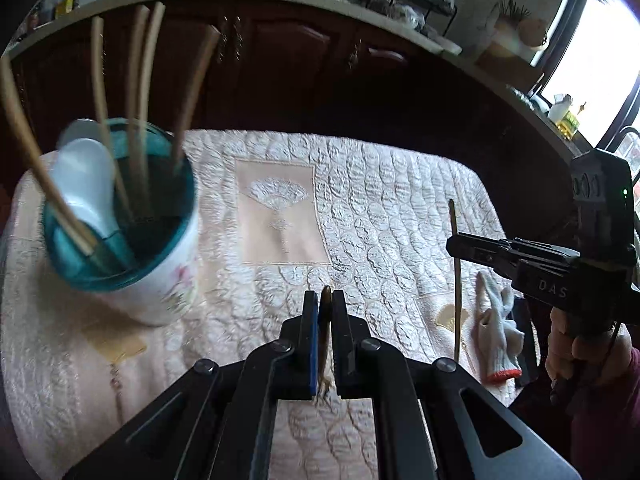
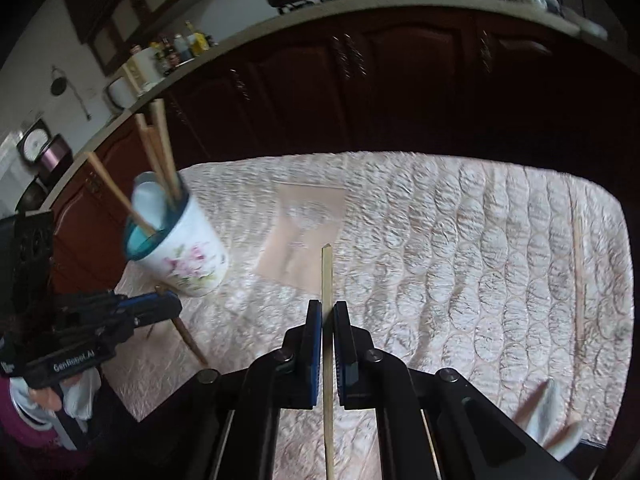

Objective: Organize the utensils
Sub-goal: 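Lift the fork and chopstick and carry them above the floral holder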

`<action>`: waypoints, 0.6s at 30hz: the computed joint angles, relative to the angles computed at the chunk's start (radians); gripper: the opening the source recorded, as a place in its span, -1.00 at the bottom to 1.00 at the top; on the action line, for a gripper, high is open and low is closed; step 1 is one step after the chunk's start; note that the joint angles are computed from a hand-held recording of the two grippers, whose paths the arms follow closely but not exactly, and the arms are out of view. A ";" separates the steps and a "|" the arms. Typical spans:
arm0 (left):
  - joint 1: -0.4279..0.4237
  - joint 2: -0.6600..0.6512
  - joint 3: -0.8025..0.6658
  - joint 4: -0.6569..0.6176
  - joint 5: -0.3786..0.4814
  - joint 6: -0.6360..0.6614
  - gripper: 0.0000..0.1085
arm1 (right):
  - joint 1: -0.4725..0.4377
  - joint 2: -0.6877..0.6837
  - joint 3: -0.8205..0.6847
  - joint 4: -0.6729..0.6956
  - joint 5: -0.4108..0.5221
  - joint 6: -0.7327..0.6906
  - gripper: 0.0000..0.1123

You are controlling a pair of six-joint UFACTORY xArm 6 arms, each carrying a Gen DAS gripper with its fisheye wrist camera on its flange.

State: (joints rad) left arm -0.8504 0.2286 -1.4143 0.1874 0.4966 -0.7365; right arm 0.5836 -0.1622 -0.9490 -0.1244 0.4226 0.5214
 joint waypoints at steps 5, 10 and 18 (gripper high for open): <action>0.001 -0.106 0.090 0.077 -0.019 -0.076 -0.89 | 0.034 -0.030 -0.013 -0.060 0.019 0.037 -0.88; 0.008 -0.179 0.130 0.155 -0.004 -0.136 -0.89 | 0.055 -0.015 -0.063 -0.087 0.039 0.039 -0.88; 0.026 -0.271 0.173 0.251 0.031 -0.210 -0.89 | 0.099 0.047 -0.198 -0.108 0.051 0.011 -0.88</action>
